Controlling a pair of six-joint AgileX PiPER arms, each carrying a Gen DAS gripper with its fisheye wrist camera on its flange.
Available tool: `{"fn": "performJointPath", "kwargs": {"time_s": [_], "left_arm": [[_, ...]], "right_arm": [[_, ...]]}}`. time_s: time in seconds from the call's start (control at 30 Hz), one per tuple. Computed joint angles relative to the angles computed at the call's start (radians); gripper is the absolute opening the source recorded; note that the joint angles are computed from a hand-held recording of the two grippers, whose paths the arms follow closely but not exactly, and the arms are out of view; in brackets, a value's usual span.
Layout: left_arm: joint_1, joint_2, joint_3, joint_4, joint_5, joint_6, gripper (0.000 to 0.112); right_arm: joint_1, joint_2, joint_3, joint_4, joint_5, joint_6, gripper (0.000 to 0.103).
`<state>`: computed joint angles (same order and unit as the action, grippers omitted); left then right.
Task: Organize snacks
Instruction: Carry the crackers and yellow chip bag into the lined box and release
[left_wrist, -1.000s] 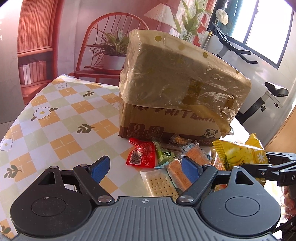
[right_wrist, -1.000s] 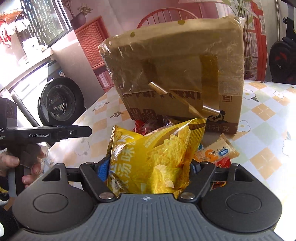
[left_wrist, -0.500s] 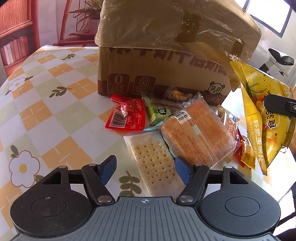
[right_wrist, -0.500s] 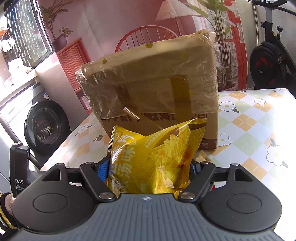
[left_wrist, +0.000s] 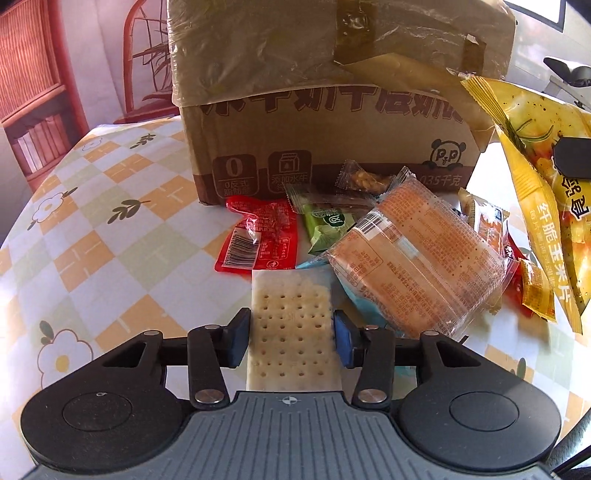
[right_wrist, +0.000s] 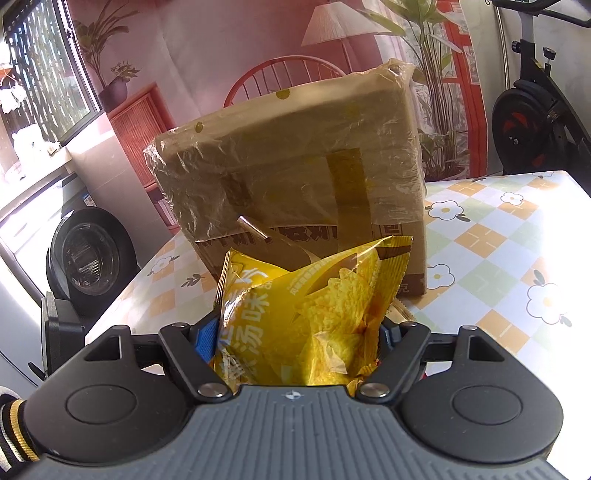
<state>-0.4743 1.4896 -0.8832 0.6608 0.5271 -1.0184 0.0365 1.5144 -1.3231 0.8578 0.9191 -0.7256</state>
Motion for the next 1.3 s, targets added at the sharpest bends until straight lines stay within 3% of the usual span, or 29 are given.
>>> {"fn": "performJointPath", "kwargs": {"time_s": [0.17,0.33,0.47,0.67,0.8,1.03,1.2,1.3], "left_arm": [[0.037,-0.098,0.078,-0.022,-0.035,-0.038,0.049],[0.037,-0.189,0.1,0.036,-0.008,-0.091,0.049],[0.031,-0.216,0.067,0.057,0.067,-0.099,0.049],[0.07,-0.299,0.015,0.067,0.079,-0.065,0.048],[0.102,-0.328,-0.077,0.066,0.057,0.024,0.048],[0.15,-0.203,-0.374,0.013,0.012,0.213,0.049],[0.203,0.018,-0.688,-0.163,0.019,0.394,0.049],[0.216,0.158,-0.845,-0.214,0.05,0.467,0.049]], "right_arm": [[-0.01,-0.005,-0.001,0.022,0.0,-0.028,0.078],[-0.016,-0.015,-0.016,0.054,-0.002,-0.06,0.078],[-0.021,-0.022,-0.036,0.088,-0.002,-0.088,0.078],[-0.025,-0.019,-0.098,0.129,0.018,-0.097,0.078],[-0.021,0.028,-0.232,0.152,0.043,-0.1,0.077],[0.046,0.2,-0.586,0.102,-0.001,-0.015,0.077],[0.159,0.405,-0.91,-0.154,-0.106,0.132,0.077],[0.222,0.528,-1.065,-0.348,-0.123,0.189,0.077]]}}
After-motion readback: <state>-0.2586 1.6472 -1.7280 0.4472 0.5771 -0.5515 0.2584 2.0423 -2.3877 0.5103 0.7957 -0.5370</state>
